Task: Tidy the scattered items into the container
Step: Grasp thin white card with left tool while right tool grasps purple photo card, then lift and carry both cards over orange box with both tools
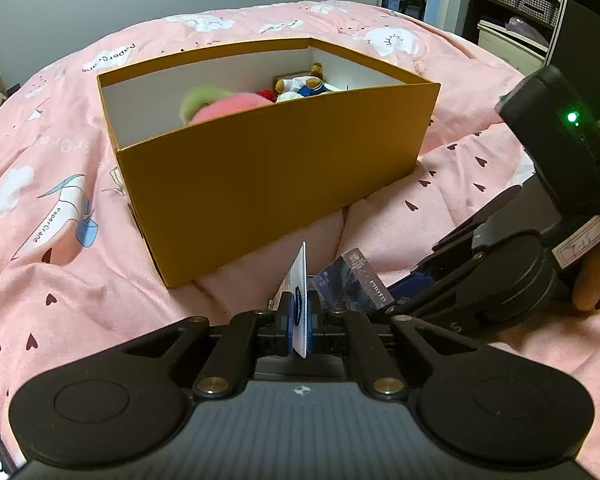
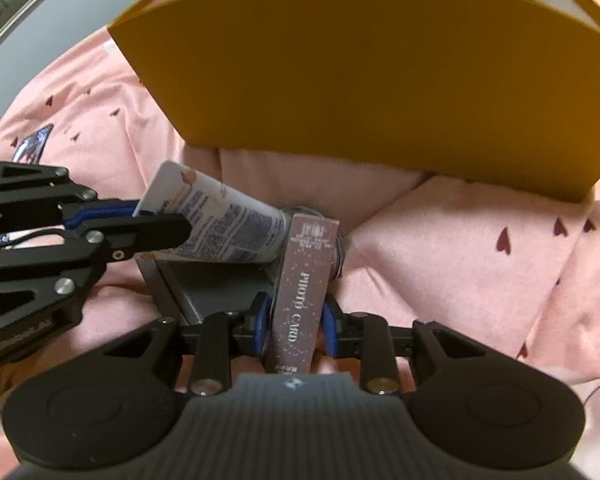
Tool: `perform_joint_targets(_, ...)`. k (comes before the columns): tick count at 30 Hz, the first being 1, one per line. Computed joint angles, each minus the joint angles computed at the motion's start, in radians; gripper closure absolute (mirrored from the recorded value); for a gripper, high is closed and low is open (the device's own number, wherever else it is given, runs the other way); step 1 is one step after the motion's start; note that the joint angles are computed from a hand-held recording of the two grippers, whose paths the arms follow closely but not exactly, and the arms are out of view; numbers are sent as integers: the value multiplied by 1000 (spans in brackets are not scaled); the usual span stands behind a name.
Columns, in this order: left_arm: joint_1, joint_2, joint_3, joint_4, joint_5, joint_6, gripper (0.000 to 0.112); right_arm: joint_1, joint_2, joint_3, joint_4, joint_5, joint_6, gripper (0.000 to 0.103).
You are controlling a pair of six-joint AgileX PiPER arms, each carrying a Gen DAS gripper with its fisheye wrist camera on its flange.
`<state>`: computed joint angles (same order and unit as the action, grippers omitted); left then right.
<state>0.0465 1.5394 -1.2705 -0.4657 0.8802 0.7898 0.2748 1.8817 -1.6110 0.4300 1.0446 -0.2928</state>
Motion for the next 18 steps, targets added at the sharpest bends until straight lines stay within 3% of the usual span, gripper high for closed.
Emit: perform_joint_targets(18, 19, -7, 6, -39, -41, -31, 107, -42, -124, 89, -28, -107, 24, 78)
